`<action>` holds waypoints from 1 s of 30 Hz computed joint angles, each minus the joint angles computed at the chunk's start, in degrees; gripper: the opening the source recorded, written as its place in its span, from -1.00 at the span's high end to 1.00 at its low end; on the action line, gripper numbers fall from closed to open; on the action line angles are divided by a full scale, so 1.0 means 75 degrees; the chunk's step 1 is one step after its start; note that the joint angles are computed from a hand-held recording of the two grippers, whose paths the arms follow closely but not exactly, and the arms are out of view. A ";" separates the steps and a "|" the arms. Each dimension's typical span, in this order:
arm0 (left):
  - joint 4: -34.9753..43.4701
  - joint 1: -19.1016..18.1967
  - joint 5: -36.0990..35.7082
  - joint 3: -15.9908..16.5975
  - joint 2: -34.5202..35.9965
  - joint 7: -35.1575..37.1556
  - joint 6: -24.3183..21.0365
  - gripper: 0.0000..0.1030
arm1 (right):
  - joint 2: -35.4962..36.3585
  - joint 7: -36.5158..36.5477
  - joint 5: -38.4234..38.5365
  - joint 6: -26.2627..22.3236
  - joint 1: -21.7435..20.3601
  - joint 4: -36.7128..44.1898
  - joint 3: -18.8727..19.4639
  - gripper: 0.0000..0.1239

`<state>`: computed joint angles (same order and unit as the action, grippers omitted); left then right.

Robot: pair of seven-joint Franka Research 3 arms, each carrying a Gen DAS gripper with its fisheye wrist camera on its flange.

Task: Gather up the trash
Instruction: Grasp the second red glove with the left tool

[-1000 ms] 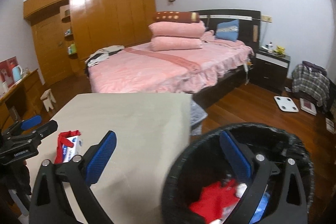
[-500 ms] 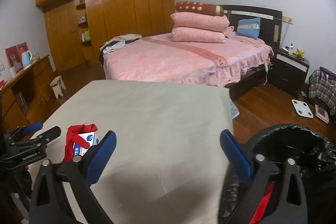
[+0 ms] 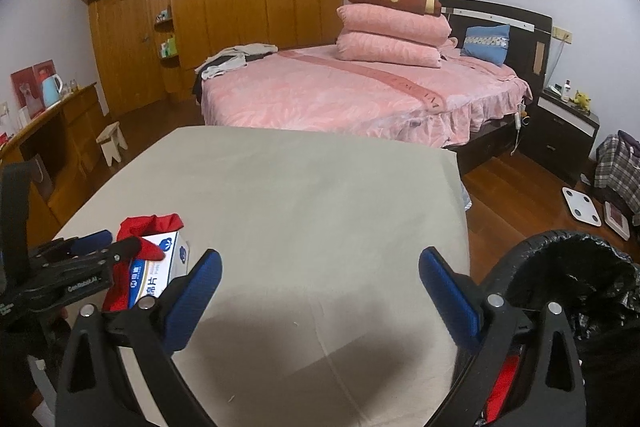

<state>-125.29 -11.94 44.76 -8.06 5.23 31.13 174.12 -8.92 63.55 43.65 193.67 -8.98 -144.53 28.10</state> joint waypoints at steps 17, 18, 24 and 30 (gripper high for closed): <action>-0.0478 0.0164 -0.1395 -0.0082 -0.0247 0.1375 0.0348 0.85 | -0.0004 0.0148 -0.0281 -0.0044 -0.0121 -0.0028 0.0168 -0.56; -0.0554 0.0276 -0.1986 -0.0246 -0.0260 0.1891 0.0349 0.84 | 0.0000 0.0152 -0.0291 -0.0045 -0.0129 -0.0028 0.0175 -0.56; -0.0269 0.0185 -0.2242 -0.0278 -0.0037 0.2108 -0.0271 0.37 | -0.0045 0.0329 -0.0435 -0.0143 -0.0399 -0.0050 0.0451 -0.56; -0.0250 0.0182 -0.2738 -0.0281 0.0104 0.2382 -0.0262 0.22 | -0.0050 0.0684 -0.0841 -0.0210 -0.0932 -0.0053 0.0908 -0.56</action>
